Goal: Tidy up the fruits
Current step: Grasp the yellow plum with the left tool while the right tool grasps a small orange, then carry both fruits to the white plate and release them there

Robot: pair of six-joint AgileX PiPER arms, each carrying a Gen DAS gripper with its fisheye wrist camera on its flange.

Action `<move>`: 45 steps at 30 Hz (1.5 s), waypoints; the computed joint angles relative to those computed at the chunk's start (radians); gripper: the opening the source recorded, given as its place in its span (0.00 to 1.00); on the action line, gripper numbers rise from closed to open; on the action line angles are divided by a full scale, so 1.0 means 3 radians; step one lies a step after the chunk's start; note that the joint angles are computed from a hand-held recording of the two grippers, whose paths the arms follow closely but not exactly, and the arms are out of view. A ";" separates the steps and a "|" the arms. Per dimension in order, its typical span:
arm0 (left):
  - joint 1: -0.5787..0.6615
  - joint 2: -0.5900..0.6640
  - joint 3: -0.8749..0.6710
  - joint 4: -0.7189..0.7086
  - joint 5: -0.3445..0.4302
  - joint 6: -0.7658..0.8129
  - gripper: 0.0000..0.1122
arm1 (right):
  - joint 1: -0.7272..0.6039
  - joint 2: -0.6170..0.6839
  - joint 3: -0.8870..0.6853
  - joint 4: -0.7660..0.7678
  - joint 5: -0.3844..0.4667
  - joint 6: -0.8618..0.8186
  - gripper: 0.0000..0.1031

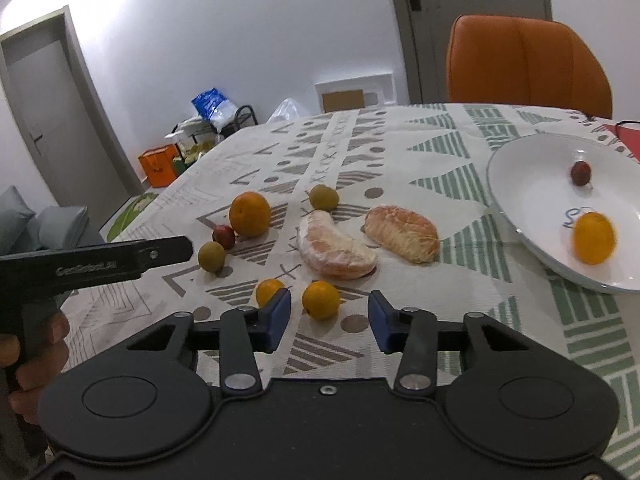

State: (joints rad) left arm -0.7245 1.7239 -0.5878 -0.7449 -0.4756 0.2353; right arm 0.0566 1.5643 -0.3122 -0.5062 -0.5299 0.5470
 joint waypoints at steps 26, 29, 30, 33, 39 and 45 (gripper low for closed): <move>-0.0036 0.0256 -0.0291 -0.0078 0.0124 0.0090 0.21 | -0.0165 0.0286 -0.0188 -0.0368 -0.0121 0.0047 0.21; -0.0124 0.0241 -0.0310 -0.0270 0.0119 0.0286 0.21 | -0.0253 0.0201 -0.0116 -0.0416 -0.0218 0.0080 0.21; -0.0142 0.0234 -0.0318 -0.0300 0.0124 0.0314 0.21 | -0.0296 0.0173 -0.0089 -0.0438 -0.0250 0.0083 0.21; -0.0208 0.0223 -0.0344 -0.0393 0.0098 0.0375 0.21 | -0.0440 0.0123 -0.0045 -0.0524 -0.0293 0.0114 0.21; -0.0343 0.0216 -0.0440 -0.0585 0.0096 0.0550 0.21 | -0.0736 0.0013 0.0028 -0.0672 -0.0330 0.0203 0.21; -0.0522 0.0225 -0.0590 -0.0894 0.0066 0.0902 0.21 | -0.1098 -0.0152 0.0089 -0.1001 -0.0476 0.0376 0.21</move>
State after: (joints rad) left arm -0.8810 1.7914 -0.7648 -1.0131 -0.4557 0.5058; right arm -0.2729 1.5185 -0.2855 -0.8065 -0.6728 0.6599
